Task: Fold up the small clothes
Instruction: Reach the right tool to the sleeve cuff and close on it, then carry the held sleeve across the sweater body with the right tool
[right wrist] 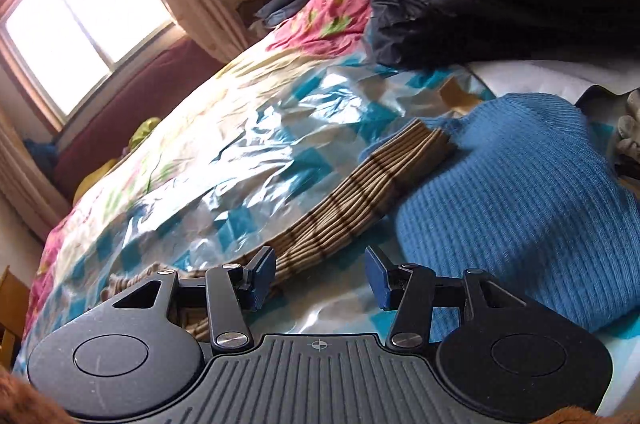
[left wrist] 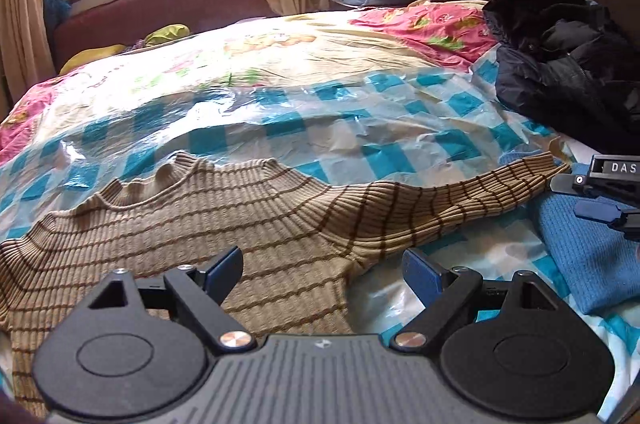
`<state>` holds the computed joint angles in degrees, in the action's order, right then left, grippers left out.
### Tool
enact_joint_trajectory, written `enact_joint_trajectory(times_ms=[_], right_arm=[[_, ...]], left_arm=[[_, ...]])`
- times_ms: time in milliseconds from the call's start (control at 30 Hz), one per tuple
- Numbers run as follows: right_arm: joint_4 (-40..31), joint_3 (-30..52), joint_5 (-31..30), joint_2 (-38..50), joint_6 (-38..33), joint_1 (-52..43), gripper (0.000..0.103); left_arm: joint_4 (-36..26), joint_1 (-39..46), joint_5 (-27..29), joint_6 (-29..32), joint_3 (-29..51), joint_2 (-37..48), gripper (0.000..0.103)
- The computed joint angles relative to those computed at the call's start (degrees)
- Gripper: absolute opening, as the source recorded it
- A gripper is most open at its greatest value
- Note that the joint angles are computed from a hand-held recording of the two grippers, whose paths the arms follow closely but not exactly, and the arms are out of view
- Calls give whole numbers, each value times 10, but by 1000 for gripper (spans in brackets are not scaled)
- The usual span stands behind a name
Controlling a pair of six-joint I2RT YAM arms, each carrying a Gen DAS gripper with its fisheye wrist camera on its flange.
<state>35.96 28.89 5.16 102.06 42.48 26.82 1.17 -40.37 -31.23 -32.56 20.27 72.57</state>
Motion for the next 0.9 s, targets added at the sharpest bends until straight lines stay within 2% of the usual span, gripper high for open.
enact_joint_trajectory(times_ms=[167, 267, 367, 467, 500, 600, 733, 833, 900], right_arm=[[15, 71, -46, 93, 19, -80, 42], [4, 114, -67, 141, 38, -104, 40], [31, 136, -89, 183, 66, -120, 37], [38, 156, -95, 207, 96, -130, 27], [39, 161, -95, 211, 98, -131, 15], [38, 164, -97, 206, 98, -129, 11], [60, 128, -76, 145, 64, -93, 10], [43, 124, -71, 84, 39, -38, 9], [18, 146, -58, 60, 11, 14, 9]], left_arm=[[58, 1, 22, 11, 32, 83, 91], [69, 2, 28, 12, 34, 102, 91], [73, 5, 36, 7, 32, 111, 91], [70, 6, 39, 3, 25, 104, 91], [69, 7, 40, 2, 21, 98, 91], [64, 11, 43, 3, 3, 67, 91], [41, 31, 49, 8, -42, -17, 91], [0, 62, 55, 19, -87, -116, 91], [-54, 95, 59, 35, -121, -213, 91]])
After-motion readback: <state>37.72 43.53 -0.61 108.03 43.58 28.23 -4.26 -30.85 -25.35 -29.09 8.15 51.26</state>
